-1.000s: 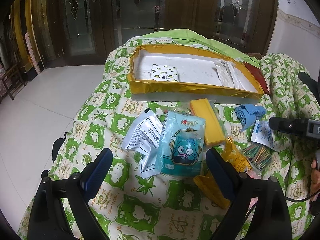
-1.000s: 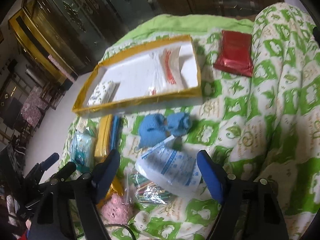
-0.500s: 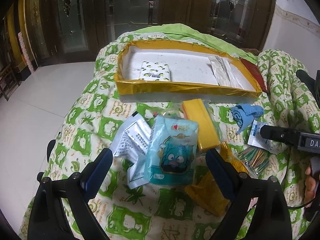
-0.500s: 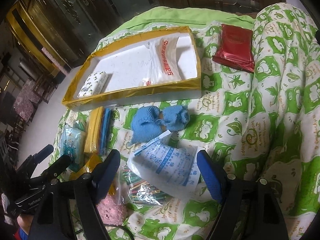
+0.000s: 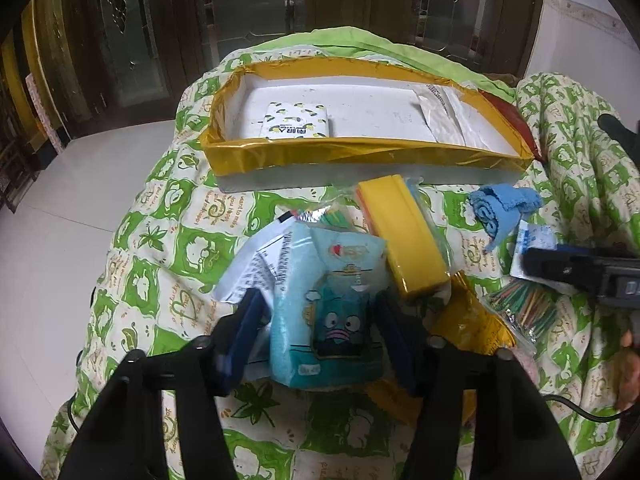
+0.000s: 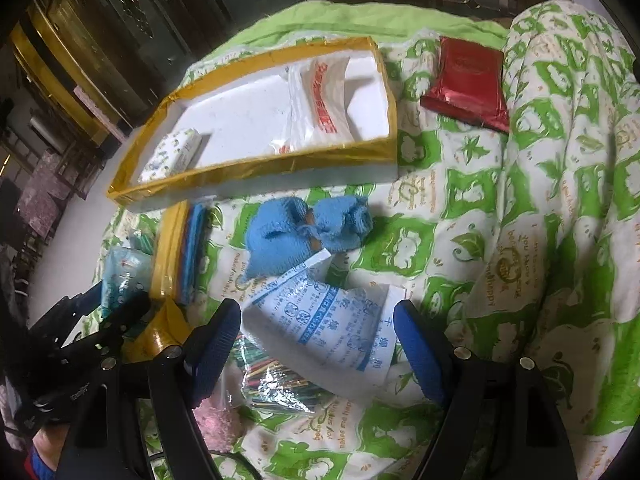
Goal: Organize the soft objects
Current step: 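Grasp the teal cartoon packet with left gripper while right grasps blue-print white bag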
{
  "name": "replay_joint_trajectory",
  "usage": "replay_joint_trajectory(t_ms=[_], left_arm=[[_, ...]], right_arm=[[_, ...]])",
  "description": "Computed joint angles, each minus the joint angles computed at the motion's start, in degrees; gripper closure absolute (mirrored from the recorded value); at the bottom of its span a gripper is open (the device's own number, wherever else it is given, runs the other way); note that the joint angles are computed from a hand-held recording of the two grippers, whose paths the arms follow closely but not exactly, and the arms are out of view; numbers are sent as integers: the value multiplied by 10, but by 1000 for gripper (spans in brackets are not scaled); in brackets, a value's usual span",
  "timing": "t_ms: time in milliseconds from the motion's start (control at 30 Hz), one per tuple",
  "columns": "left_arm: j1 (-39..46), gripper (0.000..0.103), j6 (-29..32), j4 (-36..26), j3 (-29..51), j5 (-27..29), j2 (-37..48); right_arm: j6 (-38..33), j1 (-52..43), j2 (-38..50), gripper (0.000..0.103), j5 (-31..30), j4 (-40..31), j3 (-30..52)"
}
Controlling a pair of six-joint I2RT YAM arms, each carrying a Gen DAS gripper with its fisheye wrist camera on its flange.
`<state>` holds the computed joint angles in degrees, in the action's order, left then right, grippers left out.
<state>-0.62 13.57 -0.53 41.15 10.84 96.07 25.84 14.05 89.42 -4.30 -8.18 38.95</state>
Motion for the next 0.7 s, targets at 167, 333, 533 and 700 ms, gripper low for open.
replay_joint_trajectory(t_ms=[167, 333, 533, 700], left_arm=[[33, 52, -7, -35, 6, 50, -9], [29, 31, -18, -26, 2, 33, -4], [-3, 31, -1, 8, -20, -13, -11], [-23, 70, 27, 36, -45, -42, -26]], right_arm=[[16, 6, 23, 21, 10, 21, 1], [14, 5, 20, 28, 5, 35, -6], [-3, 15, 37, 27, 15, 32, 7], [-17, 33, 43, 31, 40, 21, 18]])
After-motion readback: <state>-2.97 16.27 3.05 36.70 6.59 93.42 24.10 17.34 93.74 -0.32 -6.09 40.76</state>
